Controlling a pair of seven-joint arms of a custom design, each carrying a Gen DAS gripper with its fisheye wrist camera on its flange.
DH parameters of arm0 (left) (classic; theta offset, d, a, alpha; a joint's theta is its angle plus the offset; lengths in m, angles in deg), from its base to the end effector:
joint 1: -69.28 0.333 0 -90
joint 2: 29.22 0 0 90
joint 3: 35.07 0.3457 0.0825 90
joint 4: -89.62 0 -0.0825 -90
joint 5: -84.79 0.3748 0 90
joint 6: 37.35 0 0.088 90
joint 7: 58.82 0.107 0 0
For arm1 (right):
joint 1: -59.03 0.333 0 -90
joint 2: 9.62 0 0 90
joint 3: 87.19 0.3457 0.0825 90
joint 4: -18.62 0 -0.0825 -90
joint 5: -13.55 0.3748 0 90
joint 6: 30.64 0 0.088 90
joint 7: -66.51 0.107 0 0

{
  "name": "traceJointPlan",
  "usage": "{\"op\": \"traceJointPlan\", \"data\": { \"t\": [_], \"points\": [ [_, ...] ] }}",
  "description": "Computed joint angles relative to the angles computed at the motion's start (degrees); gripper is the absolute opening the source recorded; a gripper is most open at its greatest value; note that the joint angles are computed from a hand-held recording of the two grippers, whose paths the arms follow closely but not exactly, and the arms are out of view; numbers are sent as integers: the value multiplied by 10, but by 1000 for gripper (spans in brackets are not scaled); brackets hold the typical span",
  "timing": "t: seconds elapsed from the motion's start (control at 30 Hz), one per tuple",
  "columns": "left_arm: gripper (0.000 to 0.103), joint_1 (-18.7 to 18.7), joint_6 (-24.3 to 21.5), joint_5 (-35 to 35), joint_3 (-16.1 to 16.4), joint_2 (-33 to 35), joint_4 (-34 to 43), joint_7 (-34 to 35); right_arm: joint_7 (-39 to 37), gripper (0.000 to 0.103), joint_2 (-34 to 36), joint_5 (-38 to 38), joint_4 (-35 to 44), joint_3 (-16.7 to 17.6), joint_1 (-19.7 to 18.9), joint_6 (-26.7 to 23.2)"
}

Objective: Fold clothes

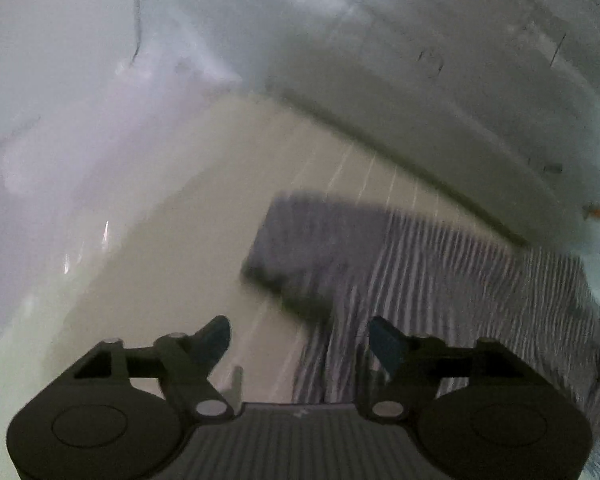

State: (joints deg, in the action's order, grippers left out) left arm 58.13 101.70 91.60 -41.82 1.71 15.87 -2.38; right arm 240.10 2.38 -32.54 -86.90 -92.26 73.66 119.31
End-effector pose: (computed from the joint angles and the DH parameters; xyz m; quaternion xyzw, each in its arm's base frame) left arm 0.7349 -0.2107 0.5353 -0.7519 0.5881 -0.2724 0.1208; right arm 0.6389 0.1286 0.5049 -0.3934 0.8340 -0.2837 0.2630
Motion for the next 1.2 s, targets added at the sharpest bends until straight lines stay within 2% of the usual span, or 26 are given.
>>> {"op": "traceJointPlan", "data": {
  "t": [0.07, 0.17, 0.33, 0.4, 0.47, 0.5, 0.53, 0.57, 0.6, 0.63, 0.7, 0.77, 0.83, 0.93, 1.03, 1.1, 1.13, 1.17, 1.2],
  "points": [
    [80, 15, 16, -34, -20, -29, -56, 12, 19, 91, -14, 23, -30, 9, 2, 21],
    [80, 30, 25, -80, -44, -51, -102, 50, 12, 91, -24, 54, -58, 20, -2, 83],
    [79, 18, 11, -86, -45, -26, -80, 99, -130, 90, -7, 133, -55, 38, -9, 151],
    [71, 14, 0, -87, -43, -17, -69, 108, -191, 88, 3, 189, -56, 52, -16, 175],
    [43, 18, 10, -103, -49, -24, -85, 115, -255, 86, 10, 261, -54, 76, -32, 184],
    [33, 20, 15, -112, -51, -26, -91, 118, -289, 78, 11, 296, -60, 90, -44, 199],
    [10, 19, 21, -116, -50, -28, -99, 116, -323, 55, 12, 327, -67, 103, -56, 216],
    [4, 16, 27, -116, -47, -32, -107, 109, -356, 36, 13, 351, -71, 113, -66, 220],
    [3, 13, 36, -112, -42, -37, -118, 102, -379, 3, 14, 361, -69, 114, -67, 205],
    [2, 11, 48, -110, -39, -45, -130, 96, -395, 2, 12, 367, -69, 110, -65, 195],
    [1, 9, 76, -95, -29, -77, -165, 84, -393, 2, -12, 359, -95, 82, -47, 212],
    [1, 10, 108, -77, -18, -118, -203, 68, -364, 2, -53, 312, -125, 38, -17, 224],
    [1, 23, 132, -83, -18, -159, -228, 61, -334, 2, -96, 263, -147, 16, -15, 231],
    [1, 36, 175, -71, -11, -195, -239, 55, -288, 2, -146, 202, -160, 17, -50, 241],
    [2, 29, 192, -16, 5, -181, -213, 25, -258, 2, -143, 164, -147, 29, -92, 255],
    [16, 21, 156, 9, 11, -153, -187, 0, -256, 3, -123, 161, -137, 37, -102, 221],
    [29, 19, 133, 16, 13, -137, -171, -10, -254, 9, -113, 163, -132, 38, -101, 197],
    [37, 16, 100, 19, 13, -127, -160, -21, -252, 12, -101, 165, -126, 37, -99, 172],
    [37, 16, 80, 17, 10, -129, -167, -26, -246, 22, -93, 168, -124, 35, -95, 151]
  ]
}}
